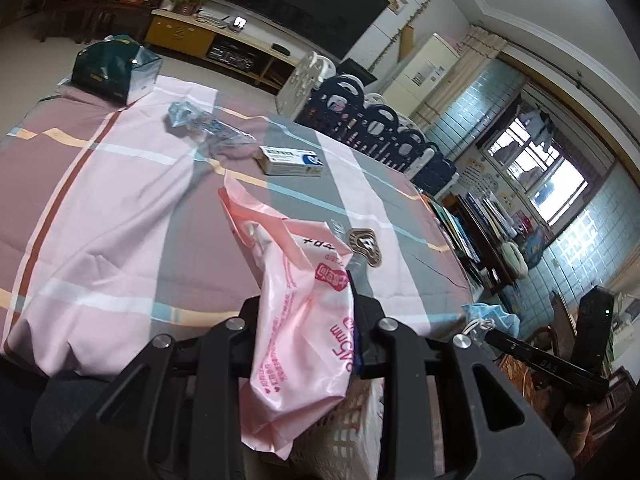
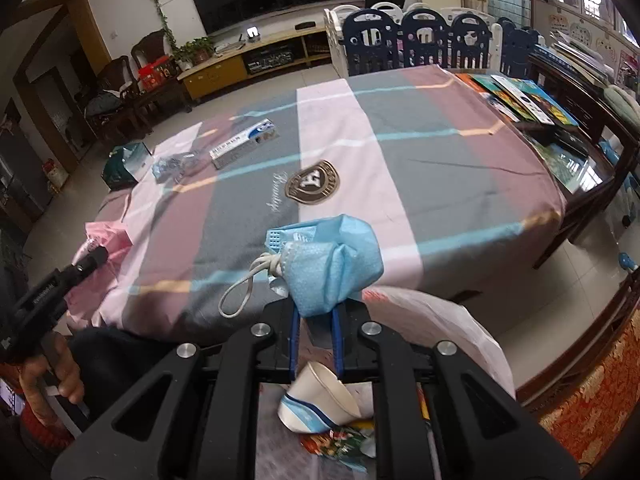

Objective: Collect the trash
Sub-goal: 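Carry the pink bag and blue mask over the wastebasket and open both tools, then grasp the clear wrapper with the left tool while the right tool grasps the medicine box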

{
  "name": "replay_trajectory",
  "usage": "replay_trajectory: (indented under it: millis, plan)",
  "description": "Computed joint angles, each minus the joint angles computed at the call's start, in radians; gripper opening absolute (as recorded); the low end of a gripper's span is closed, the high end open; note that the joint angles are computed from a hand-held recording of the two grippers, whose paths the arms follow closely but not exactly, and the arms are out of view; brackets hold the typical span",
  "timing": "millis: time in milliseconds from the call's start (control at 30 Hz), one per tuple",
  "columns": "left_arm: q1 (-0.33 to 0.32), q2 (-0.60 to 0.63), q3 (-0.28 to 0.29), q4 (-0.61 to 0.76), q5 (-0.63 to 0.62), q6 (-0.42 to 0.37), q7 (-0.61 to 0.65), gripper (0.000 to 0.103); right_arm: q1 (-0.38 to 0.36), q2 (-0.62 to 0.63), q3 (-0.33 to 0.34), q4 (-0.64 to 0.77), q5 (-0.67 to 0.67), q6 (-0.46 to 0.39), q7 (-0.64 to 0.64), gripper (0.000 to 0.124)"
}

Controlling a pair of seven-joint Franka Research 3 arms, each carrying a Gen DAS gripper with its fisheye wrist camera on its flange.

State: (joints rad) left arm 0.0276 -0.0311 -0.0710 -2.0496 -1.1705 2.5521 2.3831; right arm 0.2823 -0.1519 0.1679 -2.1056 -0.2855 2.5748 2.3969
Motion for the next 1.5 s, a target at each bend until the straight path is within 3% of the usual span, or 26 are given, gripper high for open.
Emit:
replay_trajectory:
  millis: [167,233,300,400,567,800,900,967,1000,1033,1167,1300,1367,1400,1500]
  plan:
    - [-0.054,-0.083,-0.019,-0.052,0.047,-0.07,0.076,0.029,0.015,-0.087,-0.009,-0.142,0.128,-0.109,-0.062,0.017]
    - [-0.089,-0.11,-0.03,-0.073,0.082,-0.065,0.101,0.029,0.027,-0.091,-0.021,-0.173,0.216,-0.16,-0.097,0.029]
    - [-0.124,-0.13,-0.036,-0.09,0.128,-0.056,0.117,0.029,0.021,-0.11,-0.017,-0.206,0.249,-0.169,-0.084,0.051]
    - [-0.174,-0.157,-0.048,-0.122,0.217,-0.012,0.116,0.029,-0.016,-0.169,0.0,-0.268,0.231,-0.096,0.002,0.062]
    - [-0.239,-0.179,-0.039,-0.15,0.301,-0.013,0.107,0.029,-0.112,-0.252,0.039,-0.313,0.147,0.001,0.128,0.063]
    - [-0.278,-0.168,-0.025,-0.152,0.357,-0.071,0.115,0.029,-0.189,-0.315,0.085,-0.352,0.082,0.062,0.215,0.067]
    - [-0.272,-0.153,-0.023,-0.142,0.372,-0.125,0.101,0.036,-0.189,-0.324,0.082,-0.364,0.092,0.063,0.215,0.067]
    - [-0.263,-0.144,-0.025,-0.138,0.373,-0.132,0.083,0.055,-0.188,-0.32,0.082,-0.365,0.102,0.065,0.215,0.067]
    - [-0.258,-0.143,-0.026,-0.141,0.371,-0.124,0.068,0.073,-0.187,-0.315,0.083,-0.364,0.105,0.066,0.215,0.067]
    - [-0.253,-0.141,-0.025,-0.141,0.362,-0.112,0.057,0.082,-0.188,-0.314,0.086,-0.362,0.105,0.064,0.216,0.067]
    - [-0.225,-0.12,-0.028,-0.134,0.375,-0.028,-0.014,0.085,-0.189,-0.271,0.094,-0.326,0.094,0.06,0.219,0.068]
    - [-0.168,-0.069,-0.025,-0.109,0.493,0.128,-0.23,0.085,-0.174,-0.174,0.087,-0.244,0.071,0.077,0.209,0.068]
    - [-0.128,-0.024,-0.012,-0.073,0.555,0.165,-0.353,0.076,-0.161,-0.096,0.085,-0.165,0.037,0.08,0.199,0.068]
    - [-0.104,0.004,-0.006,-0.048,0.601,0.174,-0.417,0.063,-0.147,-0.06,0.078,-0.127,0.023,0.075,0.19,0.068]
    - [-0.037,0.106,0.002,0.072,0.666,0.142,-0.524,0.06,-0.098,0.069,0.056,0.016,0.004,0.06,0.144,0.068]
